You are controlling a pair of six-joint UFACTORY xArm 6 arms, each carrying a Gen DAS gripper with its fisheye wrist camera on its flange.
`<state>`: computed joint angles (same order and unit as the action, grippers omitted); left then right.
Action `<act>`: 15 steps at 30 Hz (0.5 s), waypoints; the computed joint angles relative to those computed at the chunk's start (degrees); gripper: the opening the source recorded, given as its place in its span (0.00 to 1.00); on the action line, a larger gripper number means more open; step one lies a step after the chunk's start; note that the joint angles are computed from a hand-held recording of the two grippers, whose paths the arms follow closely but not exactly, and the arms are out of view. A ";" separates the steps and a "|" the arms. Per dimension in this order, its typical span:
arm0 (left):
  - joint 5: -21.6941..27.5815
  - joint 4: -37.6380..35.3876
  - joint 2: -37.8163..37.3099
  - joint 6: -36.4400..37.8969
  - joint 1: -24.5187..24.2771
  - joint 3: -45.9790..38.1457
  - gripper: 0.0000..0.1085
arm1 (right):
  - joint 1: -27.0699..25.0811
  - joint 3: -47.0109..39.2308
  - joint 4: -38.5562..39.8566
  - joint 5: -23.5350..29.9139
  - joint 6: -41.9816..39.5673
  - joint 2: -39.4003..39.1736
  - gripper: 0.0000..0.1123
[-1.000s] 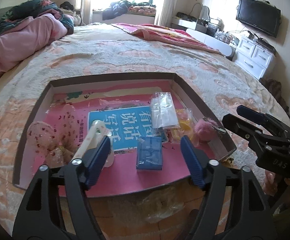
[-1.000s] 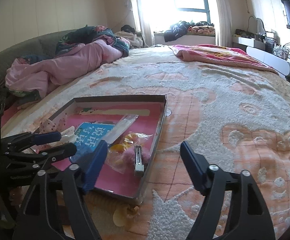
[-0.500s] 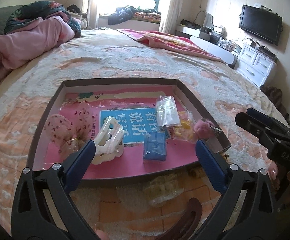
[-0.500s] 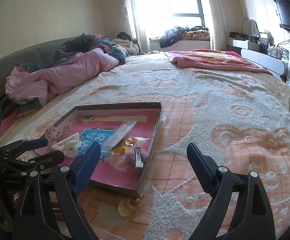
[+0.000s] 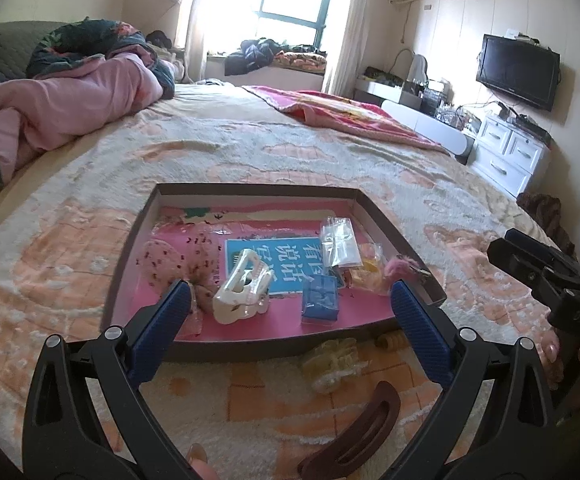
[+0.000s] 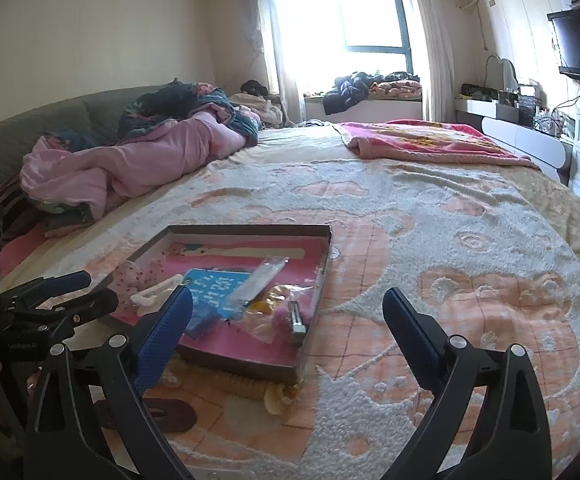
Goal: Organize jewelry
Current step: 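Withdraw both tools from the tray toward the maroon hair clip and earring packet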
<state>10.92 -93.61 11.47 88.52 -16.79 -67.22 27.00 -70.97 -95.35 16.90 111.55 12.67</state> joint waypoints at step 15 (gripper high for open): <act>2.69 -7.75 -5.24 9.05 1.75 5.01 0.84 | 3.99 2.93 0.11 2.76 -0.87 -4.12 0.85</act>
